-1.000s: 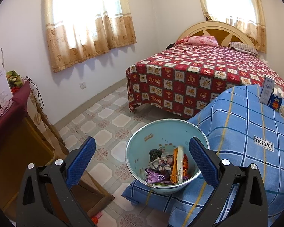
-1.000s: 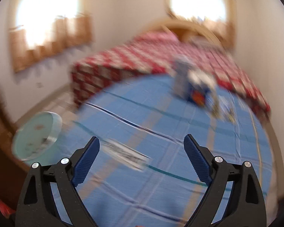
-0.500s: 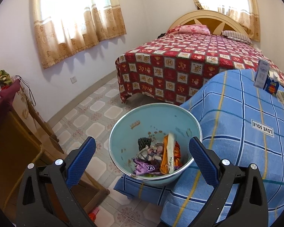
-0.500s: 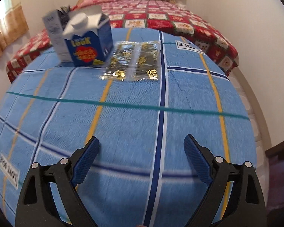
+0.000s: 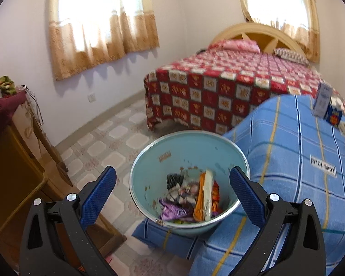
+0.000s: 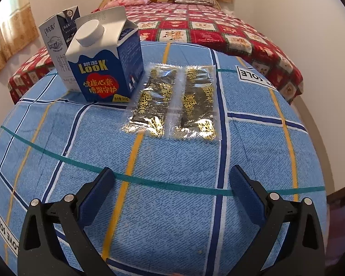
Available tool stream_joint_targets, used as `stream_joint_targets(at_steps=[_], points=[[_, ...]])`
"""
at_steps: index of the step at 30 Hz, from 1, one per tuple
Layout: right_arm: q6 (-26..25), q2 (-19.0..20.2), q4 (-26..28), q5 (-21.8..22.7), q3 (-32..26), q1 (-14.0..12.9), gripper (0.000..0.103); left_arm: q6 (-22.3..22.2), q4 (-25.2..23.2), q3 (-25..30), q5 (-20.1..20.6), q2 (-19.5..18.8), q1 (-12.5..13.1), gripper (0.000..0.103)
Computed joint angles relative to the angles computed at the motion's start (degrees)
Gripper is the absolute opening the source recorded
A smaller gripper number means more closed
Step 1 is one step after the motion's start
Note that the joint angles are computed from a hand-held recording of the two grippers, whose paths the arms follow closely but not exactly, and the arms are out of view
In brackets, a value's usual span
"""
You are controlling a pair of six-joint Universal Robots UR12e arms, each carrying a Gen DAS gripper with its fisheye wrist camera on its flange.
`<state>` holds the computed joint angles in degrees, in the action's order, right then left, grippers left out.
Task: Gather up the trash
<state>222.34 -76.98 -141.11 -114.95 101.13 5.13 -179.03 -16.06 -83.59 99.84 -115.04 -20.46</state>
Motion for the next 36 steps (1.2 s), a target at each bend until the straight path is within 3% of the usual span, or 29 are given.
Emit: stream_joint_targets(at_steps=[8, 11, 18, 27, 31, 36], points=[[0.1, 0.2, 0.2, 0.0, -0.2, -0.1, 0.098, -0.7, -1.1, 0.8, 1.2, 0.1, 0.7, 0.097], [0.0, 0.1, 0.3, 0.0, -0.2, -0.1, 0.098, -2.5, -4.7, 1.8, 1.6, 0.2, 1.3, 0.097], [0.0, 0.1, 0.2, 0.1, 0.0, -0.1, 0.098, -6.7, -5.7, 2.1, 2.6, 0.7, 3.0, 0.097], [0.0, 0.1, 0.3, 0.1, -0.1, -0.1, 0.098, -7.9, 1.1, 1.0, 8.0, 1.4, 3.4, 0.097], [0.1, 0.2, 0.4, 0.1, -0.2, -0.1, 0.098, -8.5, 3.3, 0.0, 6.6, 2.7, 3.6, 0.097], [0.0, 0.1, 0.4, 0.1, -0.1, -0.1, 0.098, -6.6, 8.0, -1.1, 7.6, 3.9, 2.4, 0.097]])
